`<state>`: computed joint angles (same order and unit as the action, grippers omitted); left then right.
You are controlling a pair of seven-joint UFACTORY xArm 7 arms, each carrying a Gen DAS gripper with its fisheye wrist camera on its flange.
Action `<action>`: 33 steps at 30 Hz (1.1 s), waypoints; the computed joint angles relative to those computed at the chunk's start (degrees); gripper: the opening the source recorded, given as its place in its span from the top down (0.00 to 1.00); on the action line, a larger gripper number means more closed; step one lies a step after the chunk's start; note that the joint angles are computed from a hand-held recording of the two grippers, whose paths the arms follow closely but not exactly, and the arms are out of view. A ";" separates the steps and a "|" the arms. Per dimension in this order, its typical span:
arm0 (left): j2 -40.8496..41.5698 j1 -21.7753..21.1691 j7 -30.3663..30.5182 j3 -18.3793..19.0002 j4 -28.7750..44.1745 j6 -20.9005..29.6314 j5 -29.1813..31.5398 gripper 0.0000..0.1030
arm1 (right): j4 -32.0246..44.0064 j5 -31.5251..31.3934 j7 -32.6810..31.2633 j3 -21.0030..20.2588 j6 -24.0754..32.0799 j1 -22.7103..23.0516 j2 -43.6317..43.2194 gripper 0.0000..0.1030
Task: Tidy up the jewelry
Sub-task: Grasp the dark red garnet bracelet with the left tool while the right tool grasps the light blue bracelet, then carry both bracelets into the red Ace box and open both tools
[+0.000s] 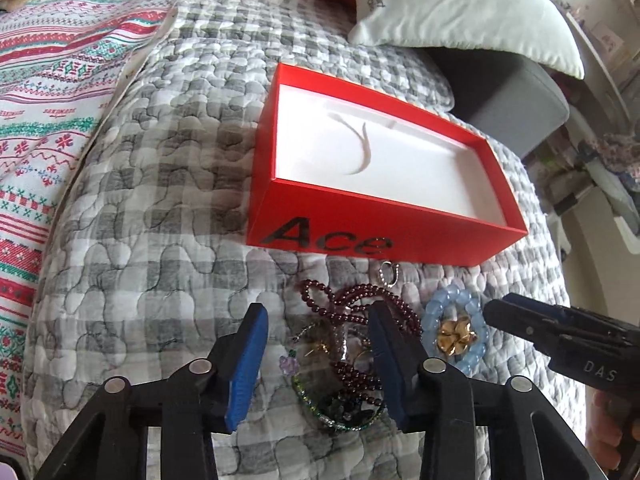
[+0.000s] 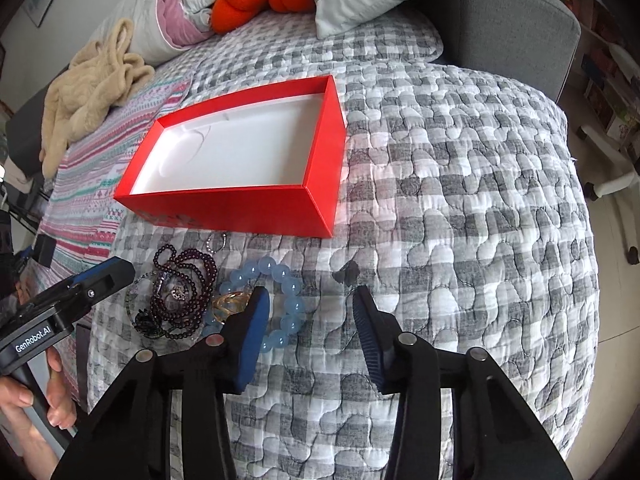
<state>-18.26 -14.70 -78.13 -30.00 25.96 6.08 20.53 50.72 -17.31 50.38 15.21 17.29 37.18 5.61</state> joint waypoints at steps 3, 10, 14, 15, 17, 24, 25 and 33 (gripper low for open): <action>0.77 -3.91 2.70 2.95 0.69 1.33 -2.43 0.66 | 0.76 0.59 -1.23 -0.06 0.33 -0.19 1.19 0.69; 2.54 -6.30 4.38 3.01 2.05 2.53 -3.27 0.70 | 2.06 0.81 -4.04 -0.58 0.11 0.89 3.13 0.77; 5.48 -1.15 -4.18 -2.16 4.37 5.11 3.90 0.76 | 2.03 -0.92 -3.27 -1.17 0.39 1.68 3.06 0.80; 5.68 -0.03 -7.13 -3.60 5.23 7.28 6.83 0.84 | 1.79 -1.36 -2.87 -1.28 0.27 1.78 2.89 0.83; 5.66 -0.36 -9.88 -3.85 6.24 9.96 9.42 0.89 | 1.39 -2.48 -1.96 -1.52 -0.12 1.97 2.75 0.86; 1.65 -6.40 -6.20 4.35 1.43 0.89 5.95 0.96 | 0.37 -5.12 2.65 -1.44 -1.17 2.54 1.27 0.88; 0.78 -6.47 -5.29 4.63 0.77 -0.41 4.95 0.96 | 0.37 -6.14 3.70 -1.50 -1.08 2.72 0.75 0.88; -4.51 -4.68 -1.20 1.73 -0.14 -3.11 -0.58 0.96 | -1.26 -10.89 10.09 0.66 -3.23 1.43 -4.26 0.88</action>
